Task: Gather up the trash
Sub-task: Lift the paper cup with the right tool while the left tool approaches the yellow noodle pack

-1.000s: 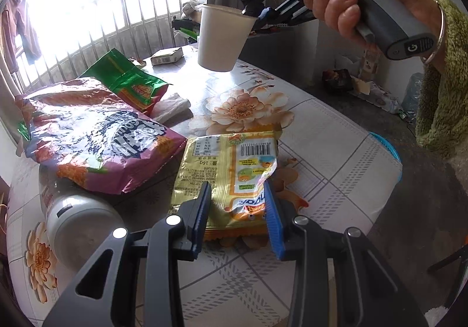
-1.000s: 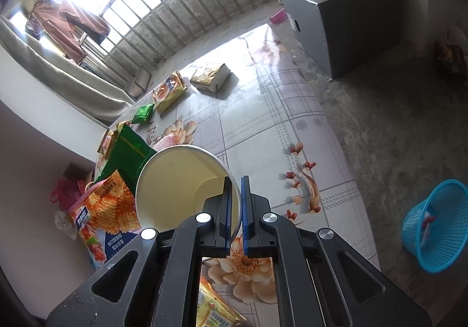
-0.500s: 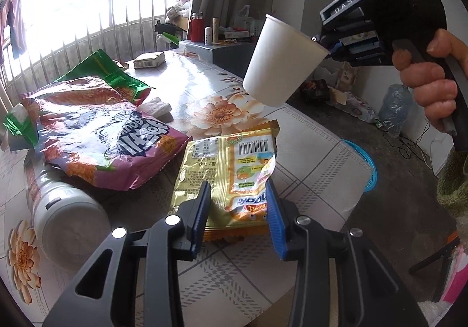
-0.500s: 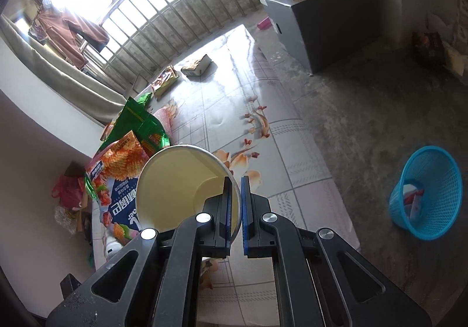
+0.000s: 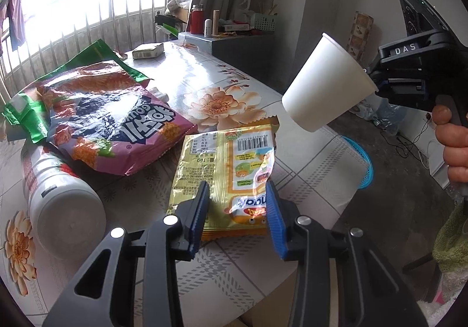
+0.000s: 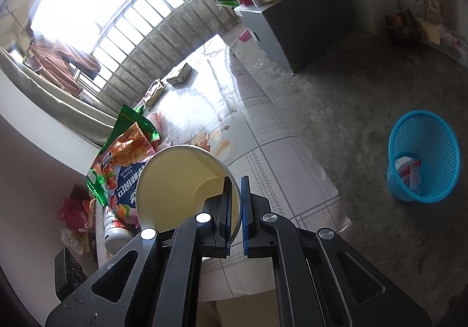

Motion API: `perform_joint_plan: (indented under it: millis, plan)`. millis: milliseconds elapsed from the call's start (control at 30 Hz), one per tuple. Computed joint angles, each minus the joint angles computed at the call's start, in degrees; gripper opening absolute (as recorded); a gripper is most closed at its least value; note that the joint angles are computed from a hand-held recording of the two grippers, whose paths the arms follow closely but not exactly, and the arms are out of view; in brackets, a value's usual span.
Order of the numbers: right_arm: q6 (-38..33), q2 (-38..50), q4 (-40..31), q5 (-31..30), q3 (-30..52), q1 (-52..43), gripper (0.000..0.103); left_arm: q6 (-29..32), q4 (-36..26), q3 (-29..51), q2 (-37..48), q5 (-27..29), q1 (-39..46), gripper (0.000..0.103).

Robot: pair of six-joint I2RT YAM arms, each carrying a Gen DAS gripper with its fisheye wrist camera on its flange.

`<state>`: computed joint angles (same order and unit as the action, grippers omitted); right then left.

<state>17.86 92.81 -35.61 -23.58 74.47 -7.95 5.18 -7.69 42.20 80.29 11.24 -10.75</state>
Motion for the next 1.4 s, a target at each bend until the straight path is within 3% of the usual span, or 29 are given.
perform_joint_plan:
  millis: [467, 733, 767, 833, 1267, 1400]
  plan:
    - [-0.7, -4.1, 1.4, -1.6, -5.3, -2.8, 0.004, 1.5, -0.1, -2.9, -4.5, -5.4, -3.0, 0.031]
    - [-0.5, -4.7, 2.0, -3.3, -6.7, -3.5, 0.004, 2.5, 0.7, -4.1, -8.3, -9.6, -4.9, 0.021]
    - [-0.4, -4.8, 2.1, -3.4, -6.9, -3.5, 0.004, 2.5, 0.7, -4.1, -8.6, -9.7, -4.8, 0.015]
    - [-0.4, -5.0, 2.1, -3.8, -7.0, -3.8, 0.004, 2.1, 0.3, -3.6, -8.7, -9.6, -4.6, 0.0]
    - [-0.5, -5.8, 2.4, -6.0, -7.6, -5.3, 0.004, 1.4, -1.2, -2.0, -8.1, -5.3, -2.1, 0.0]
    - [-0.4, -5.4, 2.1, -7.2, -7.3, -5.6, 0.004, -0.9, -5.1, 0.8, -8.4, -1.7, 0.6, 0.0]
